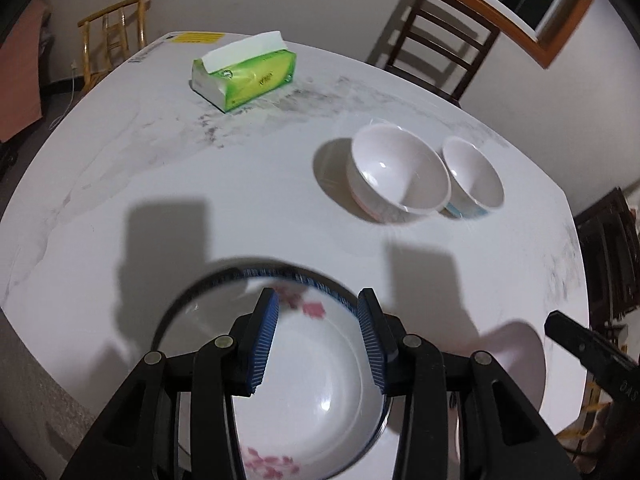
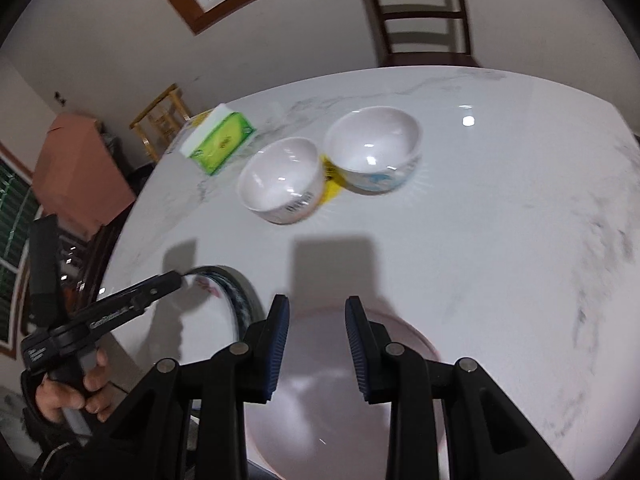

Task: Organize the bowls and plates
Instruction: 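Reach both grippers to the white 'Rabbit' bowl rim and close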

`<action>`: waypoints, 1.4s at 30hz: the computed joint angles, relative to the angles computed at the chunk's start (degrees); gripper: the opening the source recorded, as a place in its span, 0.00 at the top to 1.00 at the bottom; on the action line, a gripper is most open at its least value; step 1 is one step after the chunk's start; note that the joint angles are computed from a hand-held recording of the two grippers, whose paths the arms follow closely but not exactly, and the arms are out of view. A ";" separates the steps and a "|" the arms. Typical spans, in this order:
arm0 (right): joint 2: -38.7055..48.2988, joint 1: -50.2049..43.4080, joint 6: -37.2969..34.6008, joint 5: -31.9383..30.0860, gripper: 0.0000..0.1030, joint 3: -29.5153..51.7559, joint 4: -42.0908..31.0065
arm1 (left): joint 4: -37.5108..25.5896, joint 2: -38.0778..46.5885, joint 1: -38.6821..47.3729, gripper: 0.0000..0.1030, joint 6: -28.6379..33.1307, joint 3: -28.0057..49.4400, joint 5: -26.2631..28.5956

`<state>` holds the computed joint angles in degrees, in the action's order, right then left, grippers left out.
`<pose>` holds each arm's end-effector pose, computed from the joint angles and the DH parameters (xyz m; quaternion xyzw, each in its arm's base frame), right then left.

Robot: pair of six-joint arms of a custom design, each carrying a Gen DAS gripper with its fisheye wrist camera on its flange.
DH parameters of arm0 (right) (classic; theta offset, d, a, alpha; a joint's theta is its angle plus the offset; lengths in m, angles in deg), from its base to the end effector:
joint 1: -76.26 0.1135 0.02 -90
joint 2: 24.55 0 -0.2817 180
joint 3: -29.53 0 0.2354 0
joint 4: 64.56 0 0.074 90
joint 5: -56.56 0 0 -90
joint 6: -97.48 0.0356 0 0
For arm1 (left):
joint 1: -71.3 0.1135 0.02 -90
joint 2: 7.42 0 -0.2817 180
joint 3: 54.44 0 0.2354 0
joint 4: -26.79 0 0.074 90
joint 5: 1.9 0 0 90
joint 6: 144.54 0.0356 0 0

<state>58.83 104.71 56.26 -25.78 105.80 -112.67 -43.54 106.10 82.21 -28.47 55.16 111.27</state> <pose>0.2515 0.1309 0.2744 0.1877 0.9337 0.1363 0.2728 0.3917 0.0612 0.2530 0.1553 0.9583 -0.1461 0.1904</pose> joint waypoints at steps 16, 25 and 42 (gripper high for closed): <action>18.19 -9.33 -10.35 -6.81 0.71 15.89 -1.75 | -3.83 12.25 -6.82 0.64 -7.00 17.53 0.67; 24.98 -12.34 -13.08 -9.38 0.71 22.03 -1.64 | -4.89 18.71 -8.68 0.64 -11.36 26.01 0.93; 36.07 -13.99 -15.88 -10.48 0.72 31.48 -3.63 | -6.49 27.97 -12.57 0.67 -13.33 35.19 -2.71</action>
<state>94.91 90.72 40.38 -36.26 137.28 -116.29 -50.03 134.07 69.65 -41.80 90.36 108.56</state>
